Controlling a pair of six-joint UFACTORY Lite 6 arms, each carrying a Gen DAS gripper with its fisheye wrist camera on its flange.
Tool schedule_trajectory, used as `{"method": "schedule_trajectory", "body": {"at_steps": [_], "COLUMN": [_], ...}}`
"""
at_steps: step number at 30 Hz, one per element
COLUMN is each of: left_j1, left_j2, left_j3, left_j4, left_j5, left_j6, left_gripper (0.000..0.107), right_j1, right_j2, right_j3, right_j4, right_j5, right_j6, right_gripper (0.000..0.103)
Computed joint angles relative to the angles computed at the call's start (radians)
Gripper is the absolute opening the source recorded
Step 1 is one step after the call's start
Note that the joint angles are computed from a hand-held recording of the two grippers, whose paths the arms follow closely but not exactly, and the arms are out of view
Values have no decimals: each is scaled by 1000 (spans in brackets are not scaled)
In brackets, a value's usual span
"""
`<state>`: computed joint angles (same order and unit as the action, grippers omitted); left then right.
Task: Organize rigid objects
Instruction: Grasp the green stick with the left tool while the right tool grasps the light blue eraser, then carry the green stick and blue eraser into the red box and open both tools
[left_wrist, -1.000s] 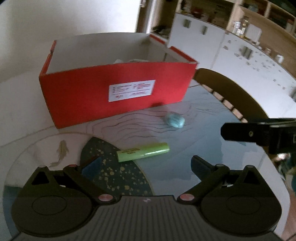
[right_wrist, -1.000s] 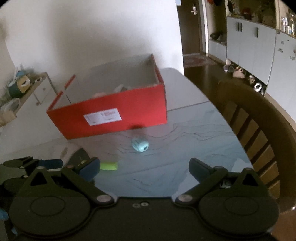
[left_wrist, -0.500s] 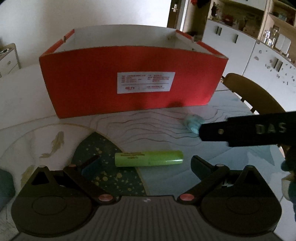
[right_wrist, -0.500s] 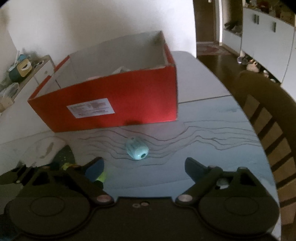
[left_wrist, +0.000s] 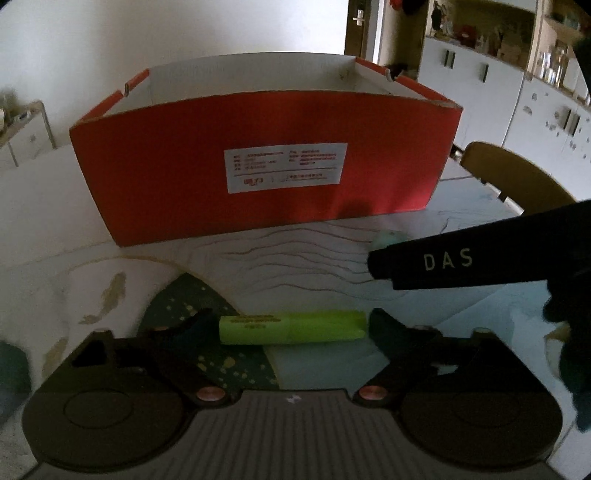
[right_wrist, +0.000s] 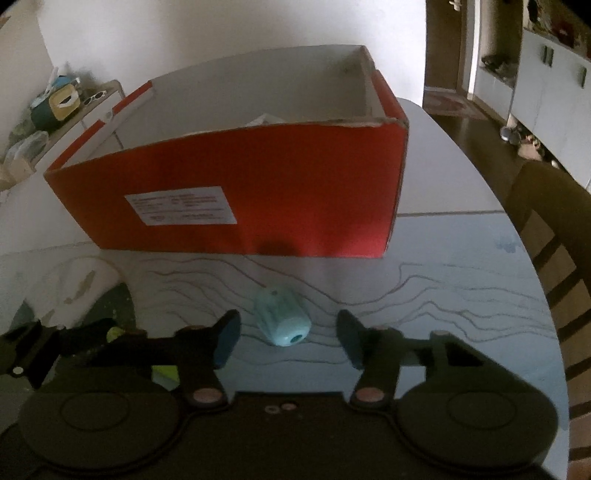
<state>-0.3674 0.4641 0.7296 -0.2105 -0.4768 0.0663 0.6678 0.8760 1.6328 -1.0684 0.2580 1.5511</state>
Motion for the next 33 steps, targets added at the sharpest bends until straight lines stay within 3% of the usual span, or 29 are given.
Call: {"method": "schedule_trajectory", "body": {"at_steps": [6,12,25,28,33], "left_j1": [1,29,138,184,270], "left_j2": [-2,-13,-180,-250,-379], "left_j3": [3,14,-87,-111,-132], "left_j4": [-13,71,447,593,1005], "left_j5": [4,48,115,145,173], "left_j6": [25,-32,-318,-441,-807], "left_gripper": [82,82,82,82,82], "right_j1": [15,18,98,127,186], "right_j2": [11,-12,-209,-259,-336], "right_j3": [20,-1,-188,-224,-259], "right_j4": [15,7,-142,-155,-158], "right_j5": [31,43,124,156,227], "right_j6": [-55,-22,227,262,296], "right_gripper": [32,31,31,31,31]}}
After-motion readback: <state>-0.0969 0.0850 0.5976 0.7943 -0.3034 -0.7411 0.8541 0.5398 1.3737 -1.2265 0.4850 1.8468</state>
